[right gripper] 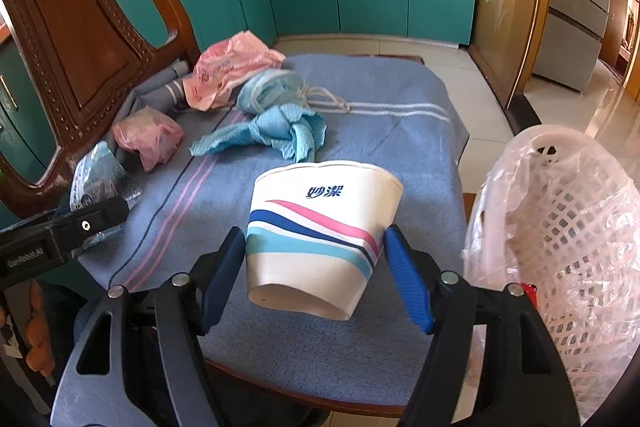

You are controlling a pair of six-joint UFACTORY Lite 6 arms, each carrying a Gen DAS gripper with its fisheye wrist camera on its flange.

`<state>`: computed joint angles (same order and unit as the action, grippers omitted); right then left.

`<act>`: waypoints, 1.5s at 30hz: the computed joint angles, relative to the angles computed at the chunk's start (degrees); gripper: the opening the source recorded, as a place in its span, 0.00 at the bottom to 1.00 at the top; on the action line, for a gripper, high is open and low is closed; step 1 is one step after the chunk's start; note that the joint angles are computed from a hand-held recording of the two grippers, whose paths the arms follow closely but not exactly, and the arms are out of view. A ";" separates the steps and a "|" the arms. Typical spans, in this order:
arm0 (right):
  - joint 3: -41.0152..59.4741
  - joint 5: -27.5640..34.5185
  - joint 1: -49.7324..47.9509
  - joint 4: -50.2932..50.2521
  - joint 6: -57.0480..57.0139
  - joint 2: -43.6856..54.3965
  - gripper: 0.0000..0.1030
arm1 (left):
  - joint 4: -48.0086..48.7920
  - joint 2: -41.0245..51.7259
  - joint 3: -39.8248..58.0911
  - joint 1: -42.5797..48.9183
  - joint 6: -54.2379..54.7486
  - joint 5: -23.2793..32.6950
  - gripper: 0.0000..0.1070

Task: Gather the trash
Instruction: 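Lift the cup and packet and carry them toward the basket with both grippers, then open both grippers over the basket to drop the cup and packet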

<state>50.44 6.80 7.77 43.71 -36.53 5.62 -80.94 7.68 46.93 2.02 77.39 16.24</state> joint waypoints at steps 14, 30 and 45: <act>-6.99 7.99 -19.52 21.97 -24.85 -15.86 0.68 | -1.63 -4.48 -2.84 -2.91 1.91 0.18 0.65; -8.45 6.84 -40.92 25.17 -37.46 -5.93 0.68 | 5.33 2.85 9.65 -23.98 -12.11 0.03 0.65; -7.04 18.18 -63.96 36.28 -44.94 -10.59 0.82 | 9.03 20.86 30.61 -39.89 -18.90 7.42 0.81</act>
<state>43.40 24.99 -56.19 79.99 -81.47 -4.97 -71.91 28.55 77.54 -37.87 58.49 23.66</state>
